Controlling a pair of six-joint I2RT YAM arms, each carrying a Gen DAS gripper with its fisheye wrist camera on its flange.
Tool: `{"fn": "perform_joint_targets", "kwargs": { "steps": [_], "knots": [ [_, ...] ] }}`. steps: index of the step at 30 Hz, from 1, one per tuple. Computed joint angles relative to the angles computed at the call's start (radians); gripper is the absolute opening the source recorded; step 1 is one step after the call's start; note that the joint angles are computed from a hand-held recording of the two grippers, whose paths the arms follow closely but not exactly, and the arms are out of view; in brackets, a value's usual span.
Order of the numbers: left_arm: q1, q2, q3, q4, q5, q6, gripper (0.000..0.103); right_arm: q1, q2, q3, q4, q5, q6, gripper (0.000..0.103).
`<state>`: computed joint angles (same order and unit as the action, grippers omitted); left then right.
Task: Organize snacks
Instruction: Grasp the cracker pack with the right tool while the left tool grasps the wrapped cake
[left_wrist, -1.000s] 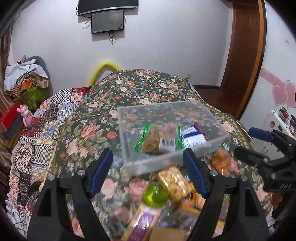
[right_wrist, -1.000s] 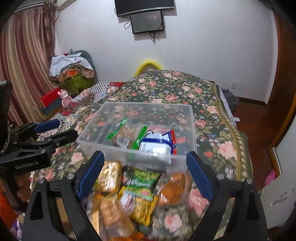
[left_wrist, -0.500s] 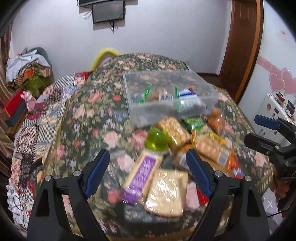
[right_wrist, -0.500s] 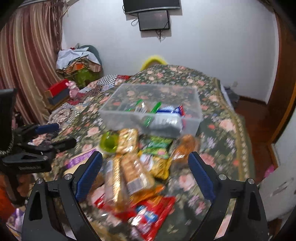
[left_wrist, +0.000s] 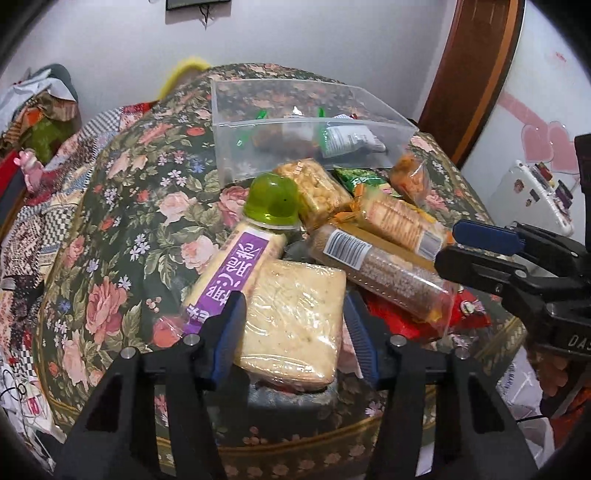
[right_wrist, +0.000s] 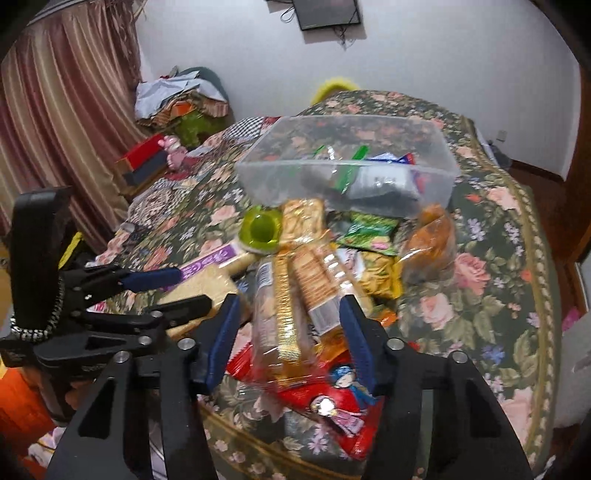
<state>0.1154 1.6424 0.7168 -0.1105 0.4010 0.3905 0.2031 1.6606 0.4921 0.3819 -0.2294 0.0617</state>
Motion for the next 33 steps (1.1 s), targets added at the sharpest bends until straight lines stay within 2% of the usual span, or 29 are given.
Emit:
{"fn": "perform_joint_targets", "kwargs": {
  "steps": [12,15,17,19,22,24,29,33],
  "knots": [
    [0.020,0.004,-0.016,0.020,0.037,0.018,0.054,0.060,0.156,0.091,-0.029,0.008,-0.012,0.048],
    [0.017,0.023,-0.005,0.011,0.046,0.025,0.063,0.053,0.192,0.116,-0.039,-0.001,-0.012,0.048],
    [0.005,0.052,0.011,0.002,0.032,0.022,0.063,0.054,0.199,0.123,-0.036,0.005,-0.018,0.044],
    [0.005,0.103,0.045,-0.028,0.040,0.007,0.063,0.056,0.208,0.139,-0.050,0.011,-0.019,0.038],
    [0.015,0.163,0.084,-0.050,0.061,-0.016,0.059,0.049,0.235,0.157,-0.049,0.002,-0.030,0.038],
    [0.012,0.154,0.067,-0.017,0.052,-0.024,0.055,0.043,0.239,0.155,-0.038,-0.013,-0.027,0.037],
    [0.007,0.116,0.042,0.005,0.042,-0.026,0.055,0.031,0.227,0.137,-0.016,-0.042,-0.012,0.035],
    [0.030,0.068,0.039,-0.005,0.078,-0.038,0.055,0.023,0.170,0.095,0.005,-0.064,-0.005,0.034]
  ]
}}
